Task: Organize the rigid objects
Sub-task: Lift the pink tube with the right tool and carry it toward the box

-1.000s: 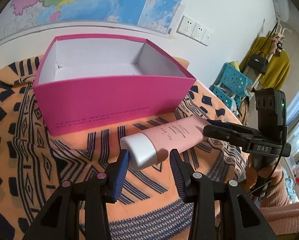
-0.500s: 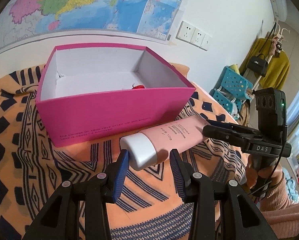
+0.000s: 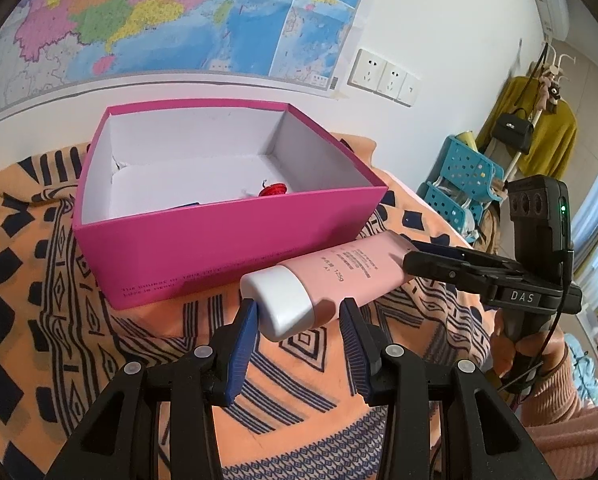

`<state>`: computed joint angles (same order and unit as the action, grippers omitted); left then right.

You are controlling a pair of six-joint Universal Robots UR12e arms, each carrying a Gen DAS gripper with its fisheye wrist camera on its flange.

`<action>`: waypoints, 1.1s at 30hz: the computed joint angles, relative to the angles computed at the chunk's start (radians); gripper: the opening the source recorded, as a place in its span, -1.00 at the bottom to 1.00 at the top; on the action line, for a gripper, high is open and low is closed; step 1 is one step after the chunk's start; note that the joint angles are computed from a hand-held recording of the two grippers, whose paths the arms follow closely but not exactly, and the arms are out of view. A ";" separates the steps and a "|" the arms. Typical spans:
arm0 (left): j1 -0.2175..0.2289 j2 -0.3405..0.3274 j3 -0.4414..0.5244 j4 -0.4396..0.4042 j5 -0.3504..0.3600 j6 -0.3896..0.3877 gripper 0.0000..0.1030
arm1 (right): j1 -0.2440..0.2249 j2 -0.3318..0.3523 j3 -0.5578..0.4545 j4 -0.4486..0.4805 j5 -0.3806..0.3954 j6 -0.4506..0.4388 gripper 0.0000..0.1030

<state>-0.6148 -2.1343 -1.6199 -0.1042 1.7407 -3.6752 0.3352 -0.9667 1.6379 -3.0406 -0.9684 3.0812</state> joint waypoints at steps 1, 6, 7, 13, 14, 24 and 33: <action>0.000 0.000 0.001 0.000 0.001 0.001 -0.19 | 0.000 0.000 -0.001 -0.001 0.000 0.000 0.18; -0.003 0.000 0.002 0.000 0.008 0.003 -0.19 | -0.001 0.002 -0.003 -0.005 0.002 0.002 0.18; -0.003 0.000 0.003 0.001 0.010 0.004 -0.19 | -0.001 0.002 -0.003 -0.006 0.002 0.001 0.18; -0.003 0.000 0.004 0.002 0.014 0.008 -0.19 | -0.001 0.004 -0.006 -0.010 0.004 0.004 0.18; -0.003 0.000 0.005 0.002 0.016 0.009 -0.19 | -0.001 0.004 -0.008 -0.008 0.004 0.003 0.18; -0.003 0.000 0.005 0.000 0.021 0.007 -0.19 | 0.000 0.004 -0.013 -0.004 0.004 0.002 0.18; 0.000 0.001 0.012 0.002 0.035 0.016 -0.19 | 0.002 0.005 -0.022 -0.008 0.004 -0.004 0.18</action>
